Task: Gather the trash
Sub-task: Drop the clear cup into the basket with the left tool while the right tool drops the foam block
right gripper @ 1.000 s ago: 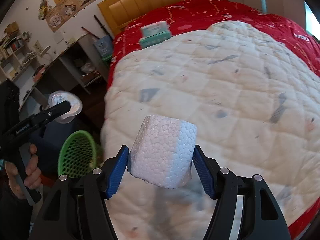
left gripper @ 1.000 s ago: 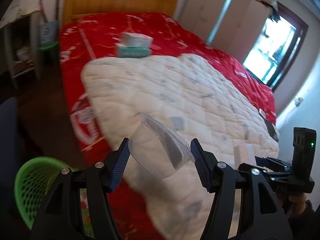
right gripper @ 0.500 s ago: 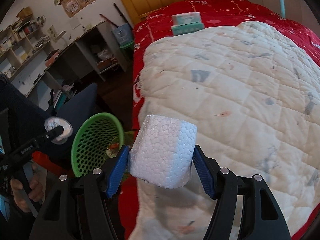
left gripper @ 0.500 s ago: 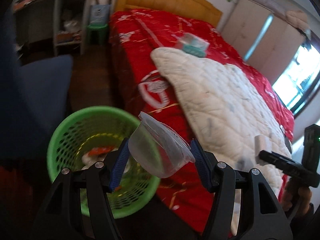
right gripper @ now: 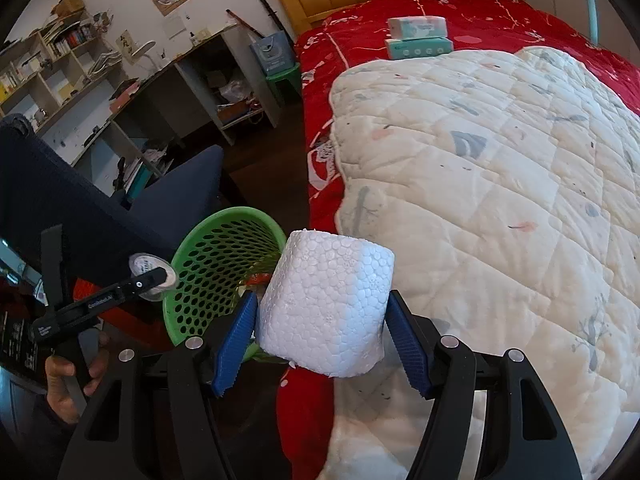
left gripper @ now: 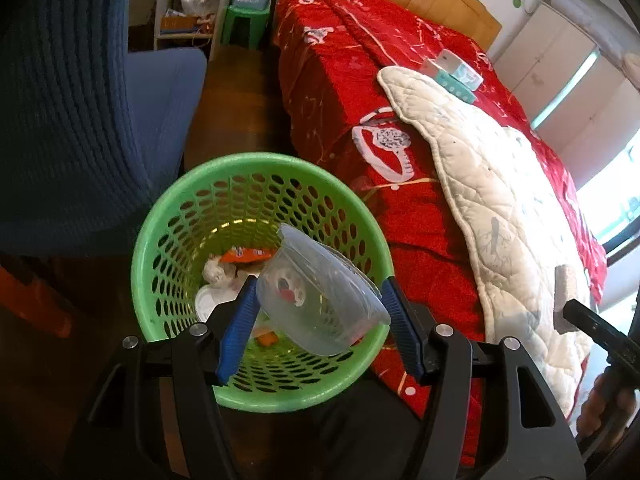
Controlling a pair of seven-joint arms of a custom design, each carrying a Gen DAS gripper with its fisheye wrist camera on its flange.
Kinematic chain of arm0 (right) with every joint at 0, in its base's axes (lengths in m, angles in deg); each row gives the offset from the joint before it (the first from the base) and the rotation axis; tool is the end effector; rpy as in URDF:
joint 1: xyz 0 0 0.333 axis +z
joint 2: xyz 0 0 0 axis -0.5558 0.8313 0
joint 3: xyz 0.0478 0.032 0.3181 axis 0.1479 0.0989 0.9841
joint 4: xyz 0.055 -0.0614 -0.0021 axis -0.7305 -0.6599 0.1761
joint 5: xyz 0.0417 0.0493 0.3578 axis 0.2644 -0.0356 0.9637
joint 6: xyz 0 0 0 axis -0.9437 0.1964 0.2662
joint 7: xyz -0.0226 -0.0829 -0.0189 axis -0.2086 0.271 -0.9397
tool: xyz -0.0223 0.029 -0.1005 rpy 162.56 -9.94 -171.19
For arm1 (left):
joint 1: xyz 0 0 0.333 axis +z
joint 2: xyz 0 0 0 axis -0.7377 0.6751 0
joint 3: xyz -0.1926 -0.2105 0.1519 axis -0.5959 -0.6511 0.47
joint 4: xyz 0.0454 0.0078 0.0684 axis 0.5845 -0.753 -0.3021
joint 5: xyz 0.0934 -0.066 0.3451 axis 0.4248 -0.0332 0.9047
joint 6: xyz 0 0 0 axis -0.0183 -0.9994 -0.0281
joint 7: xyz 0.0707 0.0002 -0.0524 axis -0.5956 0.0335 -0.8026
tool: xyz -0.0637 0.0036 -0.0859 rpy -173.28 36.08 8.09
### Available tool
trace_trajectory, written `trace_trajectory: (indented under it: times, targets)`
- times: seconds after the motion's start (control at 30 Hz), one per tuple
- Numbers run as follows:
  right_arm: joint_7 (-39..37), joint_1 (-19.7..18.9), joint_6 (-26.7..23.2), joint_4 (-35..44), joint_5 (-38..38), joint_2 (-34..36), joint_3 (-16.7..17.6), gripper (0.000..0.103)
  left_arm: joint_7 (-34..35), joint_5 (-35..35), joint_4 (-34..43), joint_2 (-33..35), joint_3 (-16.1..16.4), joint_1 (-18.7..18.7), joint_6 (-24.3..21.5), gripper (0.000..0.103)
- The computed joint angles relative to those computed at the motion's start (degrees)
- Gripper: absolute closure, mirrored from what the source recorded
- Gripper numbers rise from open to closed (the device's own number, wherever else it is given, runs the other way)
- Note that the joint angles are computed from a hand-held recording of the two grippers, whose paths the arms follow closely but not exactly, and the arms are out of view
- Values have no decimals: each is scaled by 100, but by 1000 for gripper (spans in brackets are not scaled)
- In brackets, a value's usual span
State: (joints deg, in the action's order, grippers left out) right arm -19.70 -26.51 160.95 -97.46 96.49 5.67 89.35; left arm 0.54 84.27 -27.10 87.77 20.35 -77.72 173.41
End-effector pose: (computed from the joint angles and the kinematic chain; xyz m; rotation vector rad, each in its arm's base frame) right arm 0.6124 0.1440 0.4277 -2.0384 1.3774 -0.0208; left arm 0.5507 -0.3563 0.3558 -2.3854 1.4244 -0.8564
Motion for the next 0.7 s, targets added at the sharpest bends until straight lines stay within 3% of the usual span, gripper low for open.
trace_trajectory:
  times: [0.1,0.33,0.5,0.7]
  targets:
    - [-9,22,-12,30,-3,5,22,40,-144,-30,-139,-21,32,4,192,29]
    - [-56,96,-80,61,6,11,81,40,-616,274,-439,-266,200,-146,189,28]
    - [-119,178,-173,127,20,65,138,40,-1321,942,-699,-614,203,-203,-102,28]
    - [-51,359,-292,282,-107,215,214,40,-1812,1434,-1006,-1027,-83,-31,-602,25]
